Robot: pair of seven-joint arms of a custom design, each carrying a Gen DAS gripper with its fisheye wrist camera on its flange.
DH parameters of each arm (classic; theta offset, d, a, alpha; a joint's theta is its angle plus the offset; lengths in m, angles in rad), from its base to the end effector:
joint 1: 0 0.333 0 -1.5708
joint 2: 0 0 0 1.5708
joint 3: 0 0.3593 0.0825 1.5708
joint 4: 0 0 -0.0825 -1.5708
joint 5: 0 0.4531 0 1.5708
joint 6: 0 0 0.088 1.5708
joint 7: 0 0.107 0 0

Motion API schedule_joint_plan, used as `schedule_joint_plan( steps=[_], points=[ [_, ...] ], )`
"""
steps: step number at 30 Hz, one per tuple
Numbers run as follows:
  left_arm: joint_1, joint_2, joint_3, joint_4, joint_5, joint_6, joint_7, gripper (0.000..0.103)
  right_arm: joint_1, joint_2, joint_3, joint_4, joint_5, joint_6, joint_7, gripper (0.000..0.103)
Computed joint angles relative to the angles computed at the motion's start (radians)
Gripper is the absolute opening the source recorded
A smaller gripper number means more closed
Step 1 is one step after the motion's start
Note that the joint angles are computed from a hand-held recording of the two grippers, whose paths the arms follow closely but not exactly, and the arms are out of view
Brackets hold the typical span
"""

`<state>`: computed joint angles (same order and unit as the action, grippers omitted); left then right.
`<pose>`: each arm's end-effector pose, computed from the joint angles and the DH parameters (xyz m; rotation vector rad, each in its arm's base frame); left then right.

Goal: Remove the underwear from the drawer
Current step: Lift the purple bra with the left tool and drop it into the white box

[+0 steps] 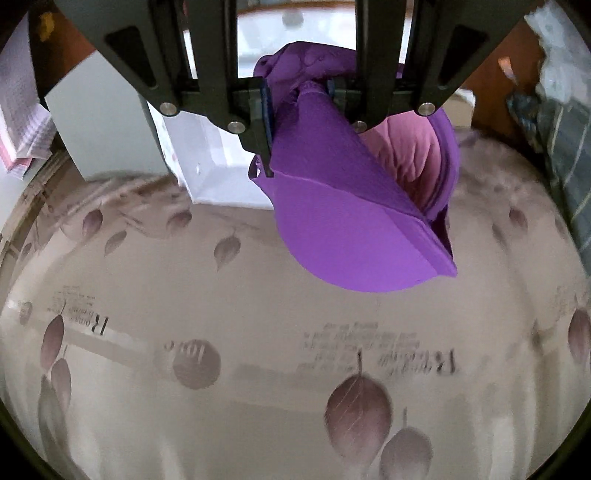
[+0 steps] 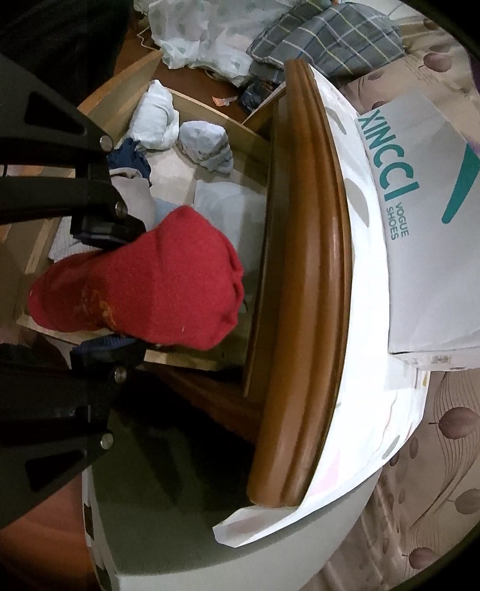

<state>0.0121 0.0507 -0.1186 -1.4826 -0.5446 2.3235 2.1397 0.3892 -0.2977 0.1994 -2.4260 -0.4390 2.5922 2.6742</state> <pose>0.6834 -0.0796 0.7772 -1.3282 2.1444 -1.1621 0.4328 0.3029 0.4695 -1.6883 2.0342 -0.4628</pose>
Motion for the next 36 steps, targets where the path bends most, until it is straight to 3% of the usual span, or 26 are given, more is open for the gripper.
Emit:
schedule_joint_plan(
  steps=[4,8,21,25,31,36],
  points=[
    [-0.020,0.076,-0.013,0.084,0.072,0.010,-0.049,0.018,0.006,0.006,-0.006,0.002,0.015,0.011,-0.015,0.038],
    [-0.034,0.145,-0.017,0.125,0.167,-0.036,-0.138,0.018,0.008,0.006,-0.010,-0.002,0.032,0.023,-0.024,0.038],
    [-0.055,0.195,-0.021,0.046,0.330,-0.087,-0.156,0.020,0.003,0.004,-0.008,-0.008,0.052,0.034,-0.025,0.038],
    [-0.060,0.198,-0.020,0.041,0.356,-0.115,-0.153,0.031,0.002,0.007,-0.009,-0.007,0.052,0.036,-0.026,0.038],
    [-0.052,0.175,-0.018,0.010,0.343,-0.082,-0.165,0.051,0.002,0.010,-0.010,-0.005,0.056,0.021,-0.028,0.038],
    [-0.044,0.078,-0.022,-0.111,0.325,0.036,-0.073,0.068,0.001,0.019,-0.007,0.004,0.047,0.012,-0.024,0.038]
  ],
)
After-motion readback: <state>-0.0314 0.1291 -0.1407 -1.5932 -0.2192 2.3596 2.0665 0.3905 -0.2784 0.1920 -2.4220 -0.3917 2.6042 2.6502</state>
